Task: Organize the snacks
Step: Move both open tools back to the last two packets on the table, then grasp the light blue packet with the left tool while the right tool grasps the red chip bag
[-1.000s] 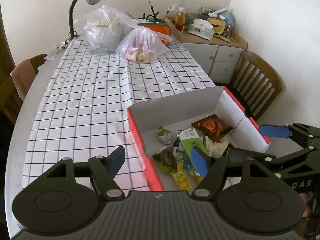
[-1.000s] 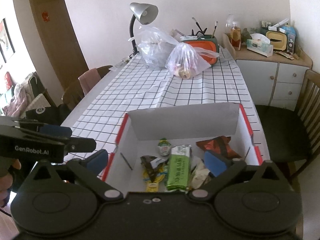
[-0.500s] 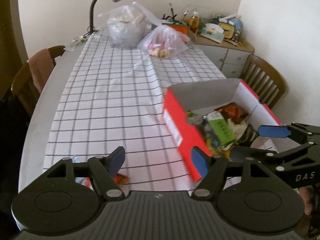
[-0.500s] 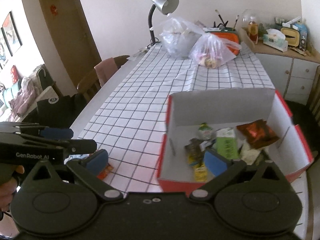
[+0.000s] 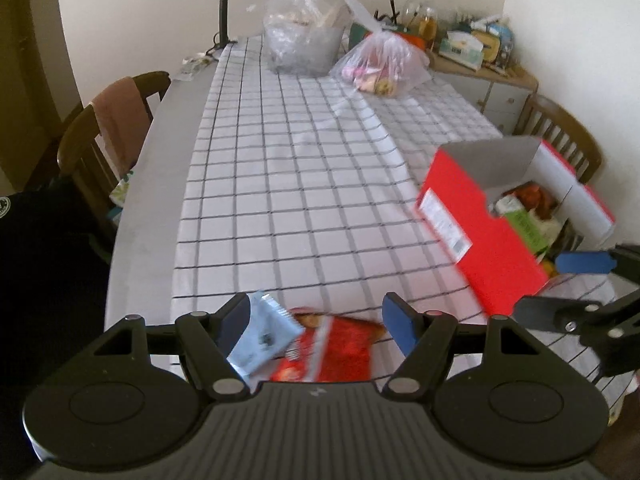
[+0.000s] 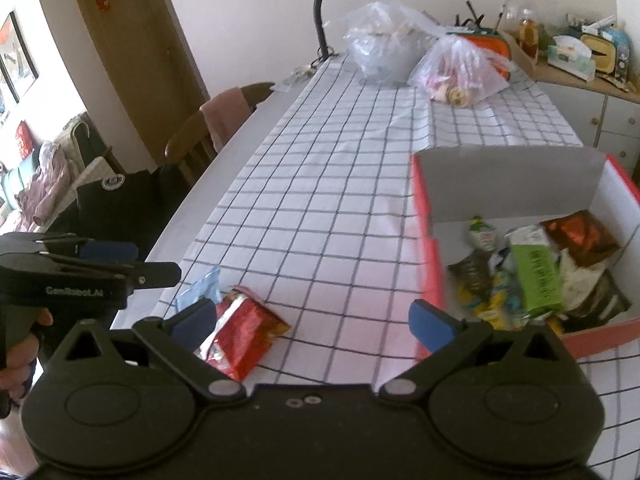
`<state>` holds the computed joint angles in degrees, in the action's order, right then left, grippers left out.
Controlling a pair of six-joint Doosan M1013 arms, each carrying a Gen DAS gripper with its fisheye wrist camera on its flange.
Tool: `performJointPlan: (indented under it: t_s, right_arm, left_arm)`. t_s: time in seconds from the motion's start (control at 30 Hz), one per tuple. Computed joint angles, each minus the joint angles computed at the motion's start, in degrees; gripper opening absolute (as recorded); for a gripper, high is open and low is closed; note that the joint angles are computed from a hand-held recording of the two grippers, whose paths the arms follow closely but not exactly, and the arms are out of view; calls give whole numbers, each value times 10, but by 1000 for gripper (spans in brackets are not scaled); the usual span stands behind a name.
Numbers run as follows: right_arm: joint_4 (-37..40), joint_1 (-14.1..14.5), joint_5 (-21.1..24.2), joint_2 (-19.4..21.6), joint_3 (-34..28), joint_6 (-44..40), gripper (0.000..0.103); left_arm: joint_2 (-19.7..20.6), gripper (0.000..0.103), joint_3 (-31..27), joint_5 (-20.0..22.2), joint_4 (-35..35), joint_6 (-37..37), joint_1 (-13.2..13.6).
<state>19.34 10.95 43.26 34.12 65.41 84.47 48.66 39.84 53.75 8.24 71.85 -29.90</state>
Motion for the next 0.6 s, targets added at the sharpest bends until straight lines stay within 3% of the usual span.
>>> performJointPlan:
  t_s: [0.37, 0.6]
  right_arm:
    - [-36, 32, 60, 38, -46, 67, 103]
    - [-51, 41, 88, 50, -60, 93, 103]
  left_arm:
    - [16, 72, 12, 28, -73, 169, 36]
    - [77, 72, -81, 126, -106, 271, 52]
